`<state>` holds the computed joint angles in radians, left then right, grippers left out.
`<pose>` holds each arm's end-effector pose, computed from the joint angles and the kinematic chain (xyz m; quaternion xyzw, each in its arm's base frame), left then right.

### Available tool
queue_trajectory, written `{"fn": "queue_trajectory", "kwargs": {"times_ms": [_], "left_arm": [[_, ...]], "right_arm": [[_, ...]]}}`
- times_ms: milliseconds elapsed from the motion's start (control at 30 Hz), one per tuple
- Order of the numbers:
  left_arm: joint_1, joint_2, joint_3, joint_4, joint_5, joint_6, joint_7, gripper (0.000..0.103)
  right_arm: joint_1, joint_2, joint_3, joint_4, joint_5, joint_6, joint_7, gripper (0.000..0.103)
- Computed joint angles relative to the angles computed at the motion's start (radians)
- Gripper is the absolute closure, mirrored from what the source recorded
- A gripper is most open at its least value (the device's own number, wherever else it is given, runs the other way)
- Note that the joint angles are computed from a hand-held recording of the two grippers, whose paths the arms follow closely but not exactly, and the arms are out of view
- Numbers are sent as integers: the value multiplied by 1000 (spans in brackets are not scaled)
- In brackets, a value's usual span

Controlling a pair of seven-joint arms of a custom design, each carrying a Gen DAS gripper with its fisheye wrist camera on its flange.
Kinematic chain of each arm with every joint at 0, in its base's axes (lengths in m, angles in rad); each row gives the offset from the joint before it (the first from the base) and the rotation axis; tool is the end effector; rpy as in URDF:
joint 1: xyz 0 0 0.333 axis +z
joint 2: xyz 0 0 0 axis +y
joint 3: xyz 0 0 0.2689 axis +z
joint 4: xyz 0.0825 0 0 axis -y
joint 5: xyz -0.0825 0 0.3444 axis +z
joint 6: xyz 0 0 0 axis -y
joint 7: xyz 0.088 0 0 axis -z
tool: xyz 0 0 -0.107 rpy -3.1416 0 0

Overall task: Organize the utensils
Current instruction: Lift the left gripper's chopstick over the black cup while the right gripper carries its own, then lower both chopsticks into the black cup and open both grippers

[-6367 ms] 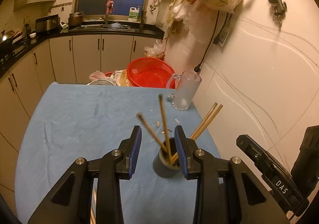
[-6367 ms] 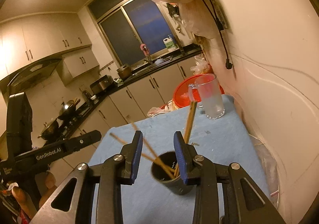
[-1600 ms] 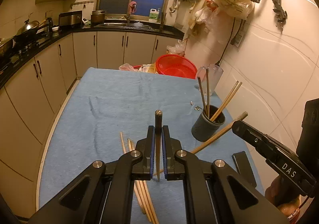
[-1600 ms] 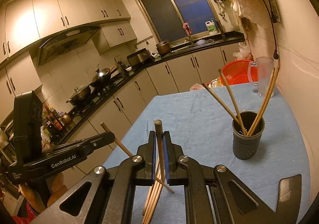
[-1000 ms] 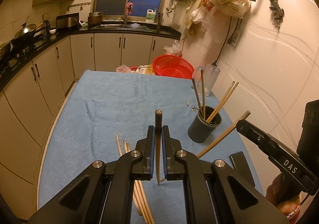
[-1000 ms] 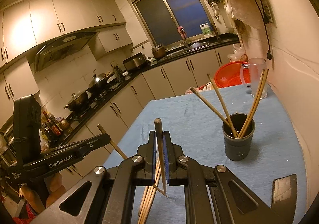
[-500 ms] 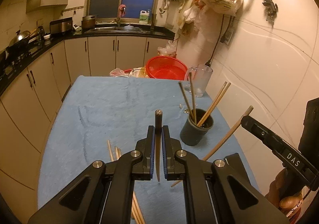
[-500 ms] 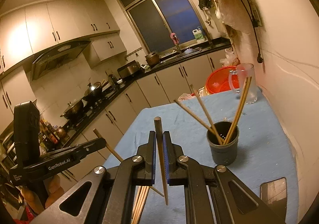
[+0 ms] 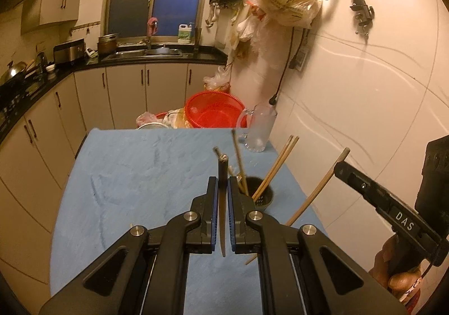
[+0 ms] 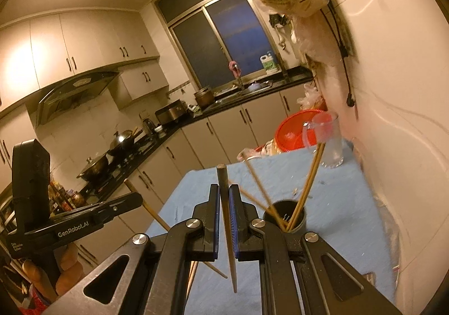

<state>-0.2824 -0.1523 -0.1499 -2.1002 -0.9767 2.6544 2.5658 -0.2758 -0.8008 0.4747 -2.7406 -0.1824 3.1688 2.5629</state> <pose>0.4835 -0.2017 0.5252 -0.3694 0.8081 -0.4464 0.1062 0.3520 0.1132 0.5394 -0.4165 0.7153 -0.3135 0.4655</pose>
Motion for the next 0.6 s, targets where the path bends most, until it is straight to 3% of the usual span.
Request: {"fn": "queue_trajectory", "kwargs": {"times_ms": [267,600], "left_arm": [[-11,57,-30,122,22,-7,-56,97],[-10,193,-95,308,90,17,-150,97]], "right_arm": [[-40,-11,-52,54,-24,-30,-47,95],[-128,81,-60,157,-53,-28,-85,95]]}}
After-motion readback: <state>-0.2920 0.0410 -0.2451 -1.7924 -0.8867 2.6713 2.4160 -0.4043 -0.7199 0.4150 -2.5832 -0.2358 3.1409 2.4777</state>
